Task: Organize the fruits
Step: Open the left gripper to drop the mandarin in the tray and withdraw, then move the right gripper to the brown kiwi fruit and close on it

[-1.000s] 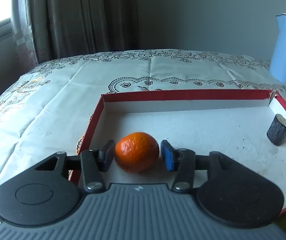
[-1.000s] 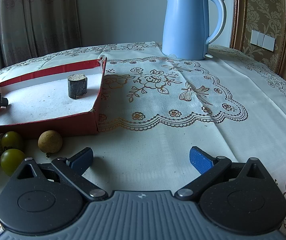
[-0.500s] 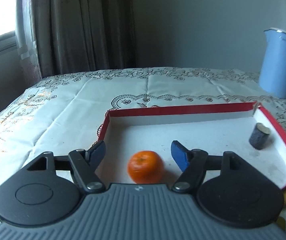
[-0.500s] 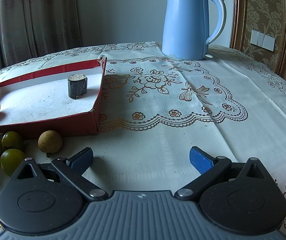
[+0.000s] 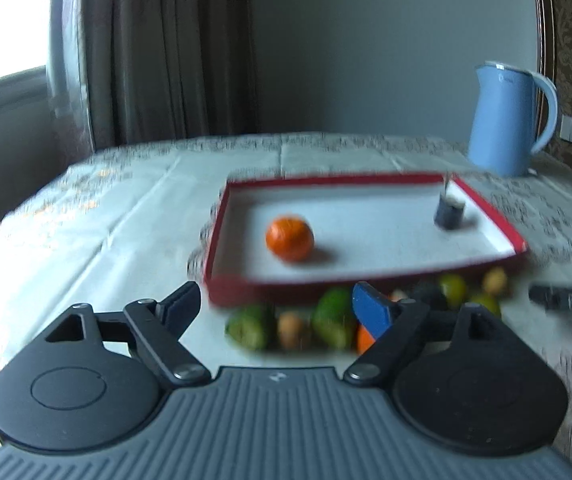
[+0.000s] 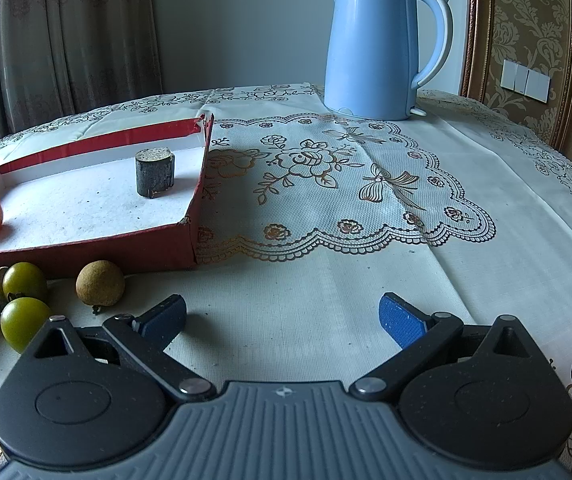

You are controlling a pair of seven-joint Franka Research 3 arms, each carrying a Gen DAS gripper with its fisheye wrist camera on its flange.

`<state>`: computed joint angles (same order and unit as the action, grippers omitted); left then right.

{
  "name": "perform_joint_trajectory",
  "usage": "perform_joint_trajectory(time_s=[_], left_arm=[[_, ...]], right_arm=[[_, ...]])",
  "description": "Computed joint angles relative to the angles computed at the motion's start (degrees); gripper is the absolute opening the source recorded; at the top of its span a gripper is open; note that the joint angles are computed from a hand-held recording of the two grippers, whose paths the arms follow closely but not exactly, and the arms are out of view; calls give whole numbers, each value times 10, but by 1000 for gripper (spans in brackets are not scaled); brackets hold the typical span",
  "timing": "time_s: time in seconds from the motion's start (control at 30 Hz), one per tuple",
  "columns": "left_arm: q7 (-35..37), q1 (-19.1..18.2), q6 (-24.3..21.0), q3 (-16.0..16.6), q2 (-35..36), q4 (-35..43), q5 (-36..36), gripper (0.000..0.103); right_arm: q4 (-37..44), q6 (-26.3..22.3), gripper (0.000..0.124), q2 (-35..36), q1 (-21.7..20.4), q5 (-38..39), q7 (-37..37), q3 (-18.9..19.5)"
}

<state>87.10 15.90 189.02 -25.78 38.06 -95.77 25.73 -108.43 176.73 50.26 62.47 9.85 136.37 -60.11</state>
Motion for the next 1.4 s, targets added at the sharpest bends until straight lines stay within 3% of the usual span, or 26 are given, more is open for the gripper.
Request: perform_joint_trajectory(time_s=[0.07,0.2,0.4,0.57,0.77,0.9,1.07,1.13,1.23,1.33,1.4], left_arm=[[7,16,-11,-10,-6,-19,7,82],[1,11,7,11,-20,-54,0,82],[0,20,-14,-2,-1,-37,-4,82],[6,7,-14,11,6,-23,-13,83],[12,-3,-24,17,18,-4,-25,92],[20,-7,-25,18,22,2,-31,95],[35,3,-36,4,28,8,-38,101],[42,7,-39,-2,29,8,-42,103],[47,3,-40,1,28,8,-49,103],[52,3,-40,1,28,7,-54,103],[54,3,-39,1,28,7,-57,103]], right_arm=[[0,0,103,0,0,0,0,0],[0,0,103,0,0,1,-1,0],[-1,8,103,0,-1,5,-1,2],[-16,34,103,15,19,33,2,-16],[-25,96,103,-5,15,66,-50,8],[-3,90,103,8,17,78,-88,8],[24,83,102,0,-4,96,-135,35],[31,81,98,3,-5,107,-150,38],[46,68,83,6,-13,118,-167,46],[56,80,77,-16,-49,116,-187,89],[62,78,71,-17,-54,115,-198,96]])
